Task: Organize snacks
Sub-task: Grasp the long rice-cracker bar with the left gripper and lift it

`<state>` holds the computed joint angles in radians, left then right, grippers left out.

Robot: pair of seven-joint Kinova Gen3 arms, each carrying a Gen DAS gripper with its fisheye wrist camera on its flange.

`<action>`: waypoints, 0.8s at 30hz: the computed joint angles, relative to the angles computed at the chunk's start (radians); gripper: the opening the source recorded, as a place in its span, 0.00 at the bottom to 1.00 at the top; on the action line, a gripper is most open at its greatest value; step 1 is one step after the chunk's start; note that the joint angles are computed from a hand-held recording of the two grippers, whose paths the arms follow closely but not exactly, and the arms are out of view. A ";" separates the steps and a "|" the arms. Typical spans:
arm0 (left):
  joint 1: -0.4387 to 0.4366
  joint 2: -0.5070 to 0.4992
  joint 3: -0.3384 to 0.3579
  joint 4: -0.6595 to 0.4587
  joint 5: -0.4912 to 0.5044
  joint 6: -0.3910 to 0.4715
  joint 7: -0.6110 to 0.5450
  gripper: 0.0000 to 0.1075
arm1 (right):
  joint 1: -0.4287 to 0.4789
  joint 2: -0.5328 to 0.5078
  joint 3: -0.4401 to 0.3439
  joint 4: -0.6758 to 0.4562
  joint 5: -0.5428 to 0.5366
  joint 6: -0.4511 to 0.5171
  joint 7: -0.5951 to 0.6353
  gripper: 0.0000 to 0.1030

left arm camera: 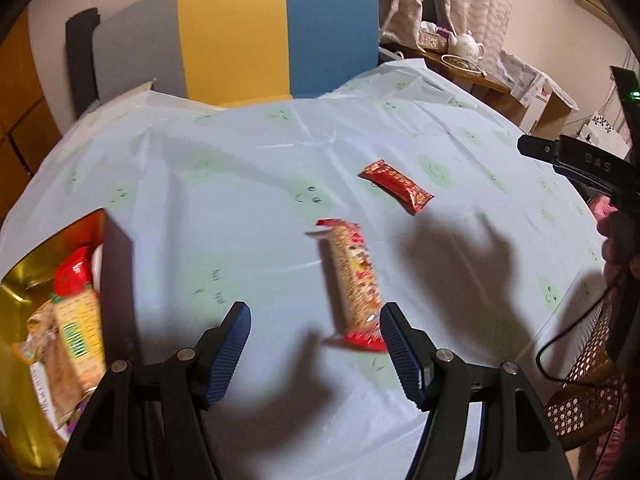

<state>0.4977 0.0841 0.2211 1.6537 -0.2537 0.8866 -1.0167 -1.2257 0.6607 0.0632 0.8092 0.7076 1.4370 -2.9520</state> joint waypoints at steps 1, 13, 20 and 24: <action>-0.002 0.015 0.001 -0.011 0.011 -0.004 -0.010 0.64 | -0.001 0.001 0.000 0.000 0.001 -0.001 0.001 0.82; 0.036 0.221 -0.040 -0.163 0.037 0.058 -0.027 0.44 | 0.003 -0.017 -0.008 0.030 0.003 -0.036 -0.010 0.82; 0.065 0.137 -0.073 -0.027 -0.006 -0.038 0.012 0.27 | 0.015 -0.005 -0.017 0.009 -0.013 -0.031 0.016 0.82; 0.076 0.036 -0.063 0.118 -0.086 -0.100 0.103 0.27 | 0.027 0.046 -0.023 -0.083 -0.056 0.019 0.126 0.82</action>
<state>0.5738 0.1200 0.1585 1.7717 -0.3394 0.7864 -0.9140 -1.1990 0.7067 0.0403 0.7264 0.6515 1.4560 -2.8260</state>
